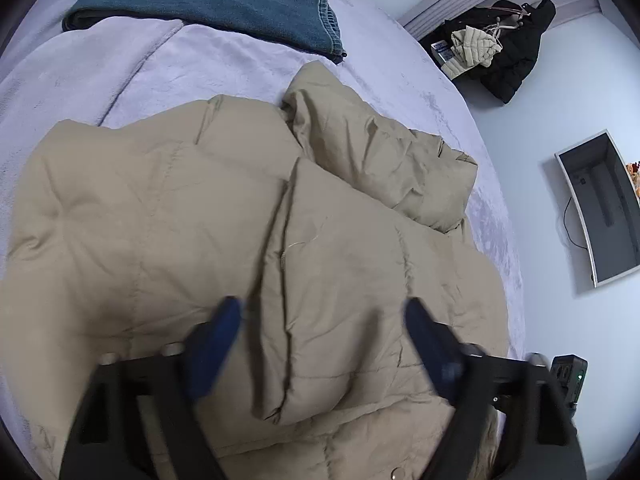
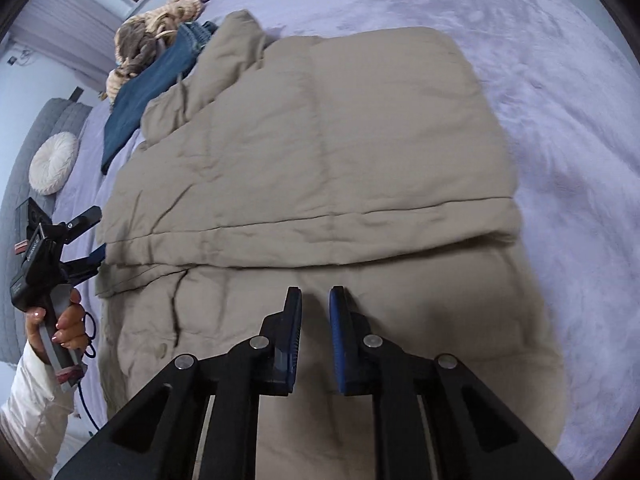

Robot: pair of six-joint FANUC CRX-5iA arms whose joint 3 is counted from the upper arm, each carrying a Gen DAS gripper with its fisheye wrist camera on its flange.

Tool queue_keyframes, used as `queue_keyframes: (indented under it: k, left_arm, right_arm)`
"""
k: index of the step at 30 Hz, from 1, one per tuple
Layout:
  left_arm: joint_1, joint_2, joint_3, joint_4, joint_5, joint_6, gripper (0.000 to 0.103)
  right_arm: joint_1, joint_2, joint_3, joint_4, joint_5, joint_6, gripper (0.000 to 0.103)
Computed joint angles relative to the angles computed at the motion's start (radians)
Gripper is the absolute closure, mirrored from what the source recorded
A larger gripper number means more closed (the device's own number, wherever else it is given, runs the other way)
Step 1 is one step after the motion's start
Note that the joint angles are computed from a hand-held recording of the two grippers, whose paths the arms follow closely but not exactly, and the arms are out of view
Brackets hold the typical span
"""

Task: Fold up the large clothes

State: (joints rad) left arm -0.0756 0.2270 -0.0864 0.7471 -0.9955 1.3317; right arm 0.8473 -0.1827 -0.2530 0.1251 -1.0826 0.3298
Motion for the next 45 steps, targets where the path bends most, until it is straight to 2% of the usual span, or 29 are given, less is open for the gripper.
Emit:
queue_keyframes:
  k: [1,3,6,7,13,15,16,17,19,20,21,22,23,24,25,26,27,28,29,30,31,33,36,40,45]
  left_arm:
    - [-0.004,0.014,0.014,0.0,-0.019,0.012,0.088]
    - [-0.009,-0.002,-0.002,-0.005,0.0,0.024,0.091]
    - [-0.017,-0.055,-0.023,-0.097,0.029,0.053,0.091]
    - [-0.015,-0.06,-0.031,-0.112,0.021,0.06,0.091]
    - [-0.045,-0.049,0.007,-0.258,0.023,0.12,0.09]
    - [-0.062,-0.047,0.05,-0.339,0.009,0.184,0.083]
    - [-0.075,-0.048,0.083,-0.405,-0.007,0.228,0.07]
    - [-0.081,-0.054,0.103,-0.453,-0.019,0.26,0.046]
    - [-0.093,-0.082,0.122,-0.54,-0.012,0.318,0.017]
    - [-0.091,-0.099,0.117,-0.554,-0.001,0.32,0.017]
    - [-0.084,-0.107,0.117,-0.551,-0.006,0.307,0.017]
    - [-0.072,-0.115,0.114,-0.547,-0.012,0.297,0.017]
    - [-0.067,-0.125,0.115,-0.562,-0.012,0.312,0.017]
    - [-0.06,-0.131,0.114,-0.564,-0.009,0.314,0.018]
    - [-0.052,-0.137,0.112,-0.56,0.0,0.308,0.029]
    - [-0.045,-0.14,0.11,-0.555,0.006,0.297,0.051]
    - [-0.039,-0.133,0.119,-0.544,0.001,0.279,0.06]
    - [-0.035,-0.126,0.125,-0.527,-0.001,0.26,0.075]
    - [-0.033,-0.119,0.123,-0.497,0.007,0.231,0.078]
    - [-0.034,-0.112,0.122,-0.474,0.015,0.206,0.078]
    - [-0.045,-0.1,0.127,-0.461,0.024,0.188,0.078]
    - [-0.076,-0.081,0.147,-0.483,0.026,0.173,0.078]
    - [-0.131,-0.01,0.22,-0.628,-0.012,0.239,0.078]
    - [-0.118,0.017,0.183,-0.587,0.028,0.242,0.078]
    - [-0.133,0.019,0.19,-0.622,0.034,0.253,0.078]
  right_arm:
    - [-0.012,-0.006,-0.012,0.009,0.001,-0.012,0.088]
    - [-0.036,-0.003,-0.021,0.039,-0.01,-0.018,0.088]
    - [-0.063,0.021,-0.011,0.105,-0.044,0.005,0.088]
    - [-0.074,0.029,-0.008,0.12,-0.043,0.022,0.092]
    - [-0.157,0.048,-0.016,0.055,-0.022,0.126,0.095]
    - [-0.155,0.056,-0.012,0.057,-0.019,0.117,0.095]
    - [-0.152,0.056,-0.007,0.055,-0.025,0.116,0.094]
    - [-0.153,0.056,0.002,0.045,-0.036,0.126,0.093]
    - [-0.155,0.046,0.02,0.009,-0.06,0.157,0.089]
    - [-0.149,0.03,0.021,-0.004,-0.078,0.162,0.086]
    - [-0.149,0.017,0.028,-0.026,-0.094,0.175,0.073]
    - [-0.142,0.003,0.03,-0.036,-0.105,0.175,0.052]
    - [-0.126,-0.021,0.024,-0.035,-0.11,0.164,0.045]
    - [-0.103,-0.047,0.01,-0.018,-0.11,0.144,0.043]
    - [-0.074,-0.074,-0.008,0.012,-0.112,0.117,0.043]
    - [-0.047,-0.098,-0.028,0.055,-0.113,0.078,0.043]
    - [-0.021,-0.123,-0.053,0.107,-0.113,0.026,0.043]
    - [-0.013,-0.138,-0.069,0.143,-0.113,-0.016,0.046]
    - [-0.021,-0.145,-0.077,0.166,-0.108,-0.05,0.056]
    - [-0.049,-0.145,-0.078,0.164,-0.09,-0.063,0.089]
    - [-0.099,-0.132,-0.064,0.128,-0.062,-0.04,0.1]
    - [-0.17,-0.094,-0.038,0.065,0.017,0.021,0.1]
    - [-0.19,0.007,0.025,0.03,0.024,0.157,0.1]
    - [-0.202,0.111,0.051,0.039,0.019,0.223,0.103]
    - [-0.208,0.122,0.022,0.057,0.062,0.221,0.103]
